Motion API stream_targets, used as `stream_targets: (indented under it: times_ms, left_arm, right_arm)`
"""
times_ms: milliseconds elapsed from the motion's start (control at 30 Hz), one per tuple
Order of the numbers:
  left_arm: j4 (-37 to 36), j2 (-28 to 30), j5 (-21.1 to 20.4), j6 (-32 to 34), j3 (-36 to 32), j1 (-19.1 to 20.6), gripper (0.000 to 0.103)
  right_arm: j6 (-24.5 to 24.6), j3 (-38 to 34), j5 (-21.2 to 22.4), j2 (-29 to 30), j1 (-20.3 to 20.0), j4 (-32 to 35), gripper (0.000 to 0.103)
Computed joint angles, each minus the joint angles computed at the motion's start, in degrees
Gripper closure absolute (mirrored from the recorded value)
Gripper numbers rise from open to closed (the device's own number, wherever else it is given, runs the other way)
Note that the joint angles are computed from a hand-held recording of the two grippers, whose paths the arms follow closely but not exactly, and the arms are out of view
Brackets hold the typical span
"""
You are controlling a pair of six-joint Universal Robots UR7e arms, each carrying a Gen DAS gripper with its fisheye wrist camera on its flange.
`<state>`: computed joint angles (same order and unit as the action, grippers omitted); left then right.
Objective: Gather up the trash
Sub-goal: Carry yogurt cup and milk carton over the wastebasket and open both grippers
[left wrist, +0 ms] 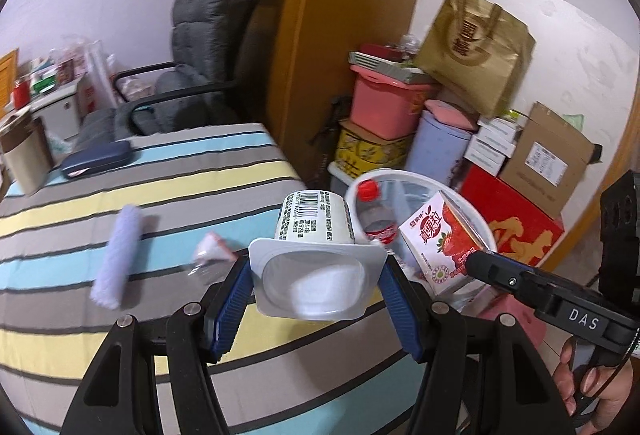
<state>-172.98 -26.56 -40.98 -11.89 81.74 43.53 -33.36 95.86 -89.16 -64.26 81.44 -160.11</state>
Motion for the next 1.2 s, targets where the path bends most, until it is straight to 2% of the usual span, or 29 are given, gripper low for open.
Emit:
stream_targets:
  times_ms: [300, 733, 1000, 1200]
  left_arm:
    - [4.94, 5.65, -5.35, 2.98, -9.80, 1.21, 0.039]
    - [15.06, 14.14, -11.60, 4.75, -24.77, 3.94, 0.039]
    - [19.25, 17.66, -13.71, 5.13, -30.77, 5.11, 0.039]
    - [18.28, 18.02, -13.31, 5.84, -31.08, 5.08, 0.035]
  right_arm:
    - [2.14, -1.19, -1.45, -0.56, -1.83, -1.95, 0.067]
    - [3.34, -4.10, -6.40, 1.31, -3.02, -3.33, 0.067]
    - [1.74, -5.50, -8.52, 2.58, -2.67, -4.43, 0.066]
    - [0.26, -6.20, -9.84, 3.12, -2.42, -4.25, 0.066]
